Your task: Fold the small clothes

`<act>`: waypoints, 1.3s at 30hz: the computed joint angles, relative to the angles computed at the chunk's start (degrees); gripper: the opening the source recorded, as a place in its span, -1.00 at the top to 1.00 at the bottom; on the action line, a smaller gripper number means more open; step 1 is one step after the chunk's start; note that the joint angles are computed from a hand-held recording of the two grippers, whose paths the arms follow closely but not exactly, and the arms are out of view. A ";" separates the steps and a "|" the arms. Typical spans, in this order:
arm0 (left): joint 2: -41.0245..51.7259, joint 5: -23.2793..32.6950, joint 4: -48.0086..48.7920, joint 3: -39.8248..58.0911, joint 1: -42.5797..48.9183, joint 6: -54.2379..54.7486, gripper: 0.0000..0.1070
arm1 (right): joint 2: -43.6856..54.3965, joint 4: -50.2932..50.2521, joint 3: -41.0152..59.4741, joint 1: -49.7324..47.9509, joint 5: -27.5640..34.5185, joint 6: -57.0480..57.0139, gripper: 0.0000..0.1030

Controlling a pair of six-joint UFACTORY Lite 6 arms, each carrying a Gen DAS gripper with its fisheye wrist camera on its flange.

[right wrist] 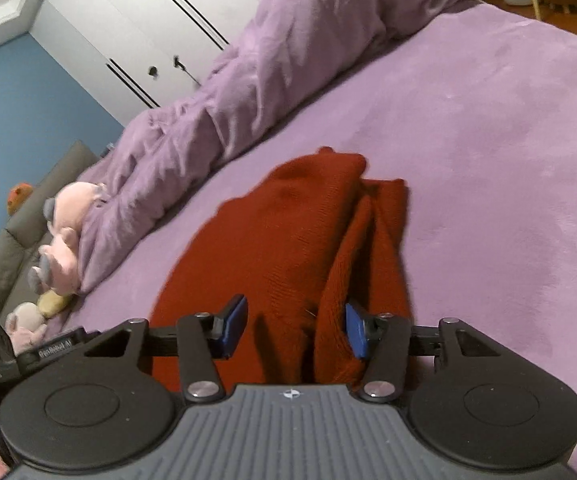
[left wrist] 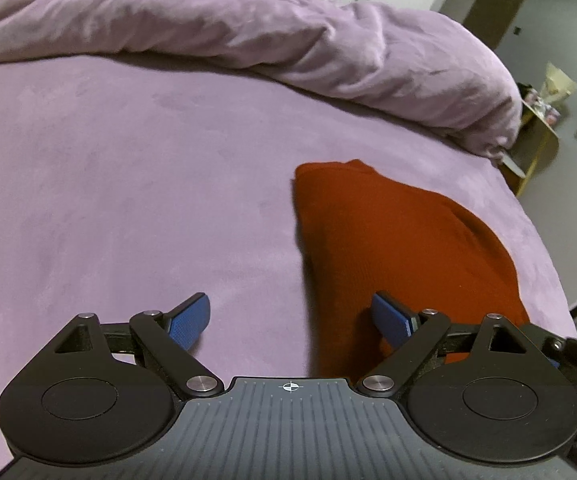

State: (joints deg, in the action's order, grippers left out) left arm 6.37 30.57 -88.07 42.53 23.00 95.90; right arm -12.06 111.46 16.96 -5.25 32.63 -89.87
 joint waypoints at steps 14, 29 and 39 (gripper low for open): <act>4.40 4.20 3.25 3.45 -0.59 -4.63 -0.72 | 2.14 17.84 2.28 10.23 -15.90 -16.58 0.65; 23.42 17.07 13.64 20.77 -0.09 -21.58 -0.70 | 13.18 -9.70 5.64 -13.49 9.51 4.25 -0.44; 27.76 14.41 11.96 26.34 -4.64 -22.37 -0.18 | 37.81 -8.15 23.78 -10.81 16.61 8.16 -0.07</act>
State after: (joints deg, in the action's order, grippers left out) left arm 34.13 44.98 -76.10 68.87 18.36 73.54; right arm 25.75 103.32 40.74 -16.06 49.25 -81.72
